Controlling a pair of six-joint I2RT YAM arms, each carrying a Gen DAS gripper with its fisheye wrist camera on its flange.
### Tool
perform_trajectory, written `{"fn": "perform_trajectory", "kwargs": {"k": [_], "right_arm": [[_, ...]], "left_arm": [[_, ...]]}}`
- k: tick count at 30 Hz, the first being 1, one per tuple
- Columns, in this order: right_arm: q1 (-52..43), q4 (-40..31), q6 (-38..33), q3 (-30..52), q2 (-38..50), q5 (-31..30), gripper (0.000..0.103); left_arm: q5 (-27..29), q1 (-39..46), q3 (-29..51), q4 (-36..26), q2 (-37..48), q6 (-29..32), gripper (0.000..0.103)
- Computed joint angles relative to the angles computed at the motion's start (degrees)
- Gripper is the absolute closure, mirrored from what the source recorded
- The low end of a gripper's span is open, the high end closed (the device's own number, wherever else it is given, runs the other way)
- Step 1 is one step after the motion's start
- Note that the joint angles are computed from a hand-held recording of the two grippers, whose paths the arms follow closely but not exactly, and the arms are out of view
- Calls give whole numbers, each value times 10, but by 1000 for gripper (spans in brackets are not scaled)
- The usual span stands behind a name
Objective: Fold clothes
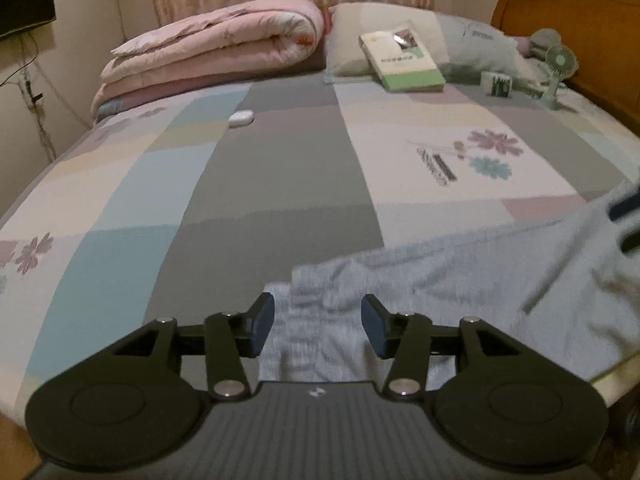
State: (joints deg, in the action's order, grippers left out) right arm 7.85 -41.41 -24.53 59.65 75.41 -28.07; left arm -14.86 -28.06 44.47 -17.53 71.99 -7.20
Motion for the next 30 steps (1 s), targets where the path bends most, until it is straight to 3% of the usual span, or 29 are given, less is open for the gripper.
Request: {"fn": "perform_trajectory", "kwargs": {"k": [5,9,14,15,16,19,25,30], "right_arm": [[70,11,-17,103,140,5,54],[117,10,-37,184,248,19,54],[150,-7,-90,229,327,57,55],[151,-11,-100,227,324,52,60],[151,-15,-110,225,321,47,89],[156,-9,-125,217,307,58,101],[153,18,-67,259,317,89,100],[163,-11,-54,296,326,125,90]], "left_arm": [[14,-4,-42,-19,-35,-70,52],[-8,-17,-59,-22,-51,-89,46],[6,-12,-75,6,-64,-102,40],[8,-10,-77,13,-65,-103,39],[9,-9,-79,18,-65,-104,38],[12,-7,-83,32,-65,-106,37],[19,-3,-97,46,-76,-105,37],[23,16,-111,44,-90,-109,37]]}}
